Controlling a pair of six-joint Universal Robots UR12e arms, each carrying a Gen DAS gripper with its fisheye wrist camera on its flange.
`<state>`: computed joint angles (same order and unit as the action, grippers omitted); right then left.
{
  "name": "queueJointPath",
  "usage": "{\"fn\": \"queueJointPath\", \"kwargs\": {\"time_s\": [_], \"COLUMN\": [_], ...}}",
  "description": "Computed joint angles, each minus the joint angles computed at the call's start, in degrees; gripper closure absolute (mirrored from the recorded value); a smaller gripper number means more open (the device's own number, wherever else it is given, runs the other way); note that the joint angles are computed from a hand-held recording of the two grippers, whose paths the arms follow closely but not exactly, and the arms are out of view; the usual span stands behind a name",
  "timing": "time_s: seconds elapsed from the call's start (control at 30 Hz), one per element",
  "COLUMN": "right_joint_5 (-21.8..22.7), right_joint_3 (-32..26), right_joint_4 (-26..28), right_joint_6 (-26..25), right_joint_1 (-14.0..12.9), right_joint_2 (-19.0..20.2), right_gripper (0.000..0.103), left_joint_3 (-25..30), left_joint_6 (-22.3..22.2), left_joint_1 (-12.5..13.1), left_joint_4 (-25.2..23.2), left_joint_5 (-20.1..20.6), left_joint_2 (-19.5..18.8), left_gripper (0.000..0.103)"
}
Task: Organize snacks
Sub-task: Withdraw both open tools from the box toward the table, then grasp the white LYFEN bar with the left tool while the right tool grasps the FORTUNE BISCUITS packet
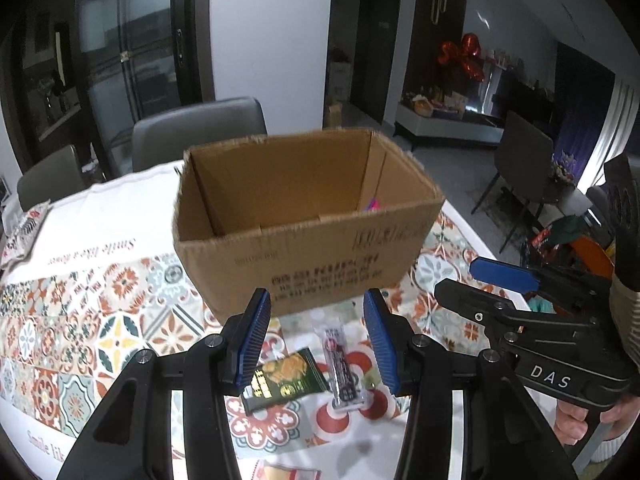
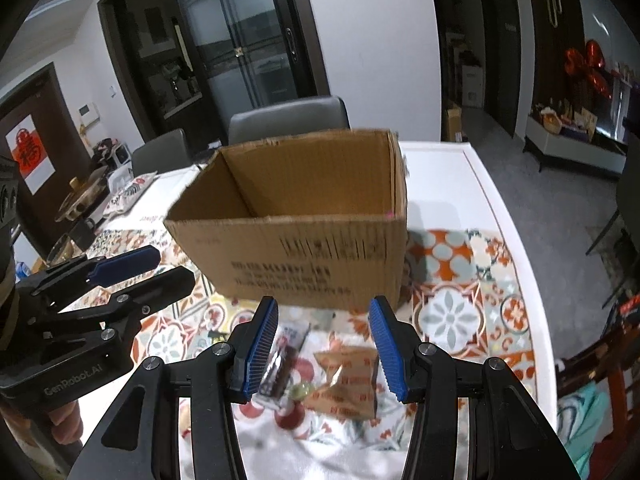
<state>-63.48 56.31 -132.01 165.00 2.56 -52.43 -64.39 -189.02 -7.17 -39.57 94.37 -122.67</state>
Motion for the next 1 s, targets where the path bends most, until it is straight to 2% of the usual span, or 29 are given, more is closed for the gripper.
{"fn": "queueJointPath", "kwargs": {"time_s": [0.3,0.6,0.83,1.0], "right_joint_5": [-1.0,-2.1,-2.7,-2.7], "right_joint_3": [1.3,1.7,0.9,-0.5], "right_joint_4": [2.7,6.1,8.5,10.7], "right_joint_6": [-0.2,-0.8,-1.0,-1.0], "right_joint_1": [0.0,0.2,0.3,0.5], "right_joint_2": [0.2,0.8,1.9,3.0], "right_gripper": [0.054,0.054,0.054,0.054], "left_joint_3": [-1.1,-2.5,-2.9,-2.1], "left_joint_6": [0.0,0.5,1.4,1.8], "left_joint_1": [0.1,0.4,0.5,0.8], "left_joint_4": [-2.6,-2.9,-4.4,-6.0], "left_joint_5": [-2.4,-5.0,-6.9,-8.8], "left_joint_2": [-0.4,-0.9,-1.5,-2.4], "left_gripper": [0.056,0.057,0.064,0.064]}}
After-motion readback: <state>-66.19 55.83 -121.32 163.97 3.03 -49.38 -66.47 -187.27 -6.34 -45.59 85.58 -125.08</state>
